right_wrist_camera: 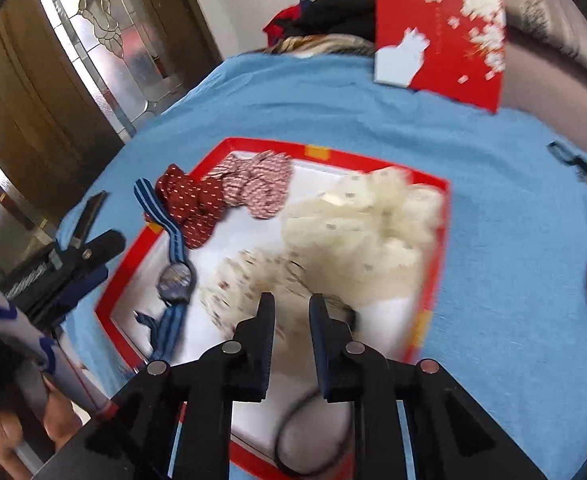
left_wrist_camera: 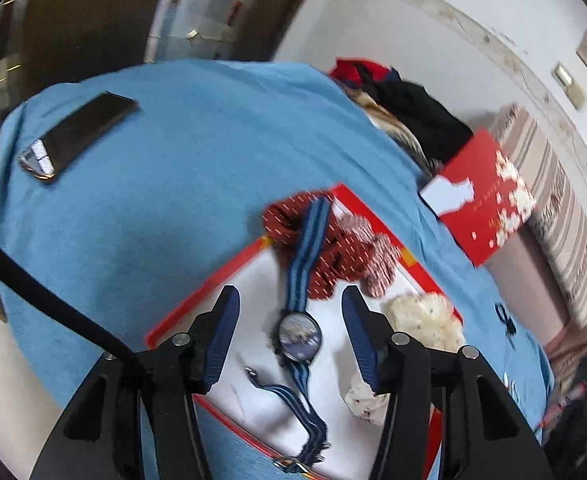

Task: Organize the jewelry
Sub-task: 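Carry the watch and black cord into the red tray and open both tools, then move both empty tools back to the remaining bracelets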

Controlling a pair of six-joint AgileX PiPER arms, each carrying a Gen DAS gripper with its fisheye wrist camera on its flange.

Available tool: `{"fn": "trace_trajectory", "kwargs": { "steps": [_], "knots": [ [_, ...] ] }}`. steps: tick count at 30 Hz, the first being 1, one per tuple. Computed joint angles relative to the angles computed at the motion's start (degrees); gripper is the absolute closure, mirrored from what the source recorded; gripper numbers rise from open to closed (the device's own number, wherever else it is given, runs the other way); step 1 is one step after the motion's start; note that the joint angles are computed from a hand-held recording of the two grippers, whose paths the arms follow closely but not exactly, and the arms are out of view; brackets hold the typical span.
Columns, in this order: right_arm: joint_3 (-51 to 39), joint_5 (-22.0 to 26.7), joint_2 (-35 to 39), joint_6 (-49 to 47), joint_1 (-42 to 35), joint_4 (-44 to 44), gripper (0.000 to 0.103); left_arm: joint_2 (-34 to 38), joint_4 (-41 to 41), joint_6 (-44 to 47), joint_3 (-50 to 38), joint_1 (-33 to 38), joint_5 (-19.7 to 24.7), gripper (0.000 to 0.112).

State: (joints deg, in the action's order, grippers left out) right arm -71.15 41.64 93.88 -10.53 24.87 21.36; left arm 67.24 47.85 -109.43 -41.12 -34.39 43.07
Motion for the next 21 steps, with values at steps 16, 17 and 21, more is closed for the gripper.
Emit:
{"fn": "trace_trajectory", "kwargs": {
  "steps": [16, 17, 21],
  "knots": [
    [4.22, 4.95, -7.11, -4.78, -3.91, 3.17, 0.074, 4.28, 3.05, -1.23, -4.24, -6.58, 11.98, 0.054],
    [5.81, 4.63, -9.93, -4.22, -5.82, 0.44, 0.071, 5.25, 3.2, -1.0, -5.02, -7.78, 13.46, 0.053],
    [9.87, 4.92, -17.1, -3.3, -15.24, -9.33, 0.067, 11.1, 2.62, 2.62, -9.78, -13.9, 19.75, 0.052]
  ]
}}
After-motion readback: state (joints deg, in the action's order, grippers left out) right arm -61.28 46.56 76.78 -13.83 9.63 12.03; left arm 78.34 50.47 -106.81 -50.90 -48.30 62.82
